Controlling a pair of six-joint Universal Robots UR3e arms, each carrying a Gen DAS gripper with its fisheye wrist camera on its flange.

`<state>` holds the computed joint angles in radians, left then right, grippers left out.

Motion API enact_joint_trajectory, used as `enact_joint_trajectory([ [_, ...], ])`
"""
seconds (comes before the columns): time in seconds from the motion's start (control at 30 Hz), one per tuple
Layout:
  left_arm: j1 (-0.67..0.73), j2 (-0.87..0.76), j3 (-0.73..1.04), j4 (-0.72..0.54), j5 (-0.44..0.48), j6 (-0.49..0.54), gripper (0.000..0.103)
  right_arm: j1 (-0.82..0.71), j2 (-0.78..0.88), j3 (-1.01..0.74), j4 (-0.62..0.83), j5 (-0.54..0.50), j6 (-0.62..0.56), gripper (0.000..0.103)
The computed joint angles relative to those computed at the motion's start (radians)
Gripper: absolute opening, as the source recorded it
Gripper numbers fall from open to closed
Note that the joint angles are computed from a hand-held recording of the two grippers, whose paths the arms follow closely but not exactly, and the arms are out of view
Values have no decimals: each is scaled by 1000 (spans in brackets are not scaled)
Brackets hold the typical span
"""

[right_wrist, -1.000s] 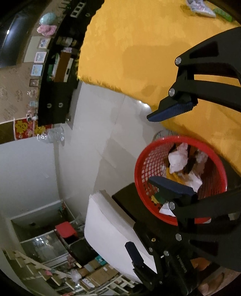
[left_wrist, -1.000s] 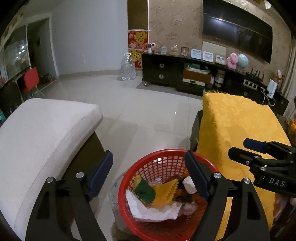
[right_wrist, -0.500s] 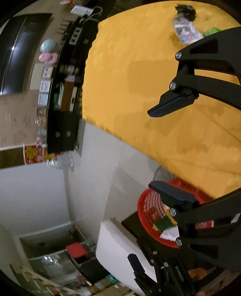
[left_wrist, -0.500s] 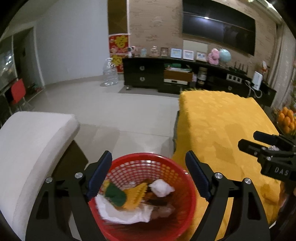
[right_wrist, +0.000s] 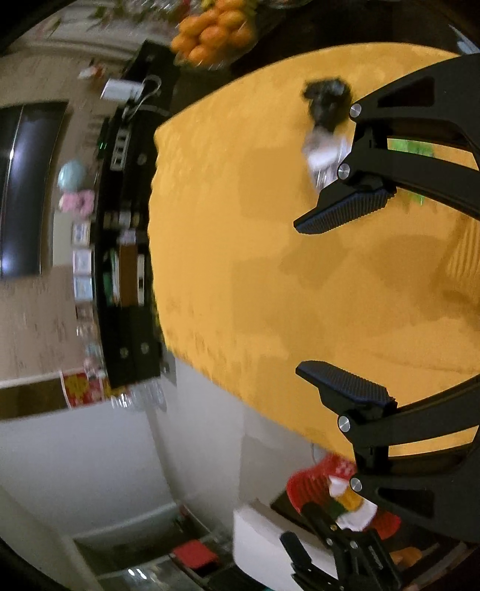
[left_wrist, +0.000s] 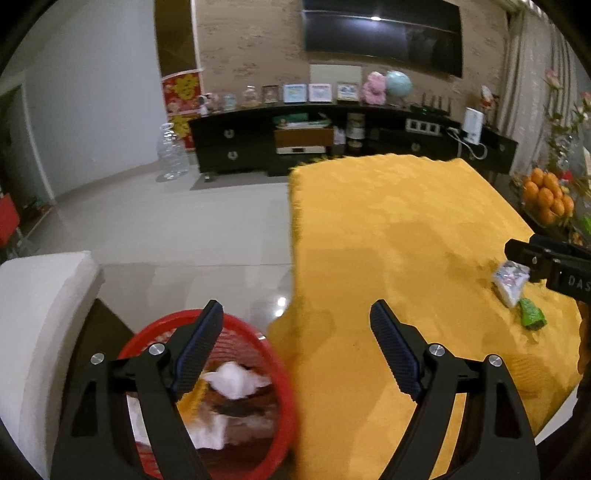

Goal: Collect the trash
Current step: 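Move both open tools back over the remaining trash on the table, then grasp the black plastic bag with the right tool while the left tool grasps the clear snack bag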

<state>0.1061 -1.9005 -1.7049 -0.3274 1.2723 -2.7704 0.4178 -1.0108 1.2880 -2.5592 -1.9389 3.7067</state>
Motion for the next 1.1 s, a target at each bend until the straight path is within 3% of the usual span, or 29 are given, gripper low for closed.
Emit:
enact_joint_trajectory([
  [0.2, -73, -40, 33, -2, 11, -12, 79, -74, -152, 295, -85, -51, 52, 69],
  [0.47, -167, -102, 83, -16, 28, -36, 79, -164, -244, 513, -125, -103, 101, 71],
  [0.7, -218, -120, 83, -1, 45, -21, 79, -257, -203, 573, -189, -99, 68, 76],
  [0.83, -223, -133, 94, -9, 39, -30, 79, -303, -176, 603, -282, -35, 41, 76],
  [0.97, -240, -150, 115, -18, 34, -37, 79, -293, -137, 563, -290, -41, 14, 76],
  [1.03, -250, -160, 126, -25, 28, -32, 79, -294, -130, 552, -285, -28, 8, 71],
  [1.1, -265, -172, 139, -30, 31, -27, 79, -309, -130, 550, -268, 6, 6, 55],
])
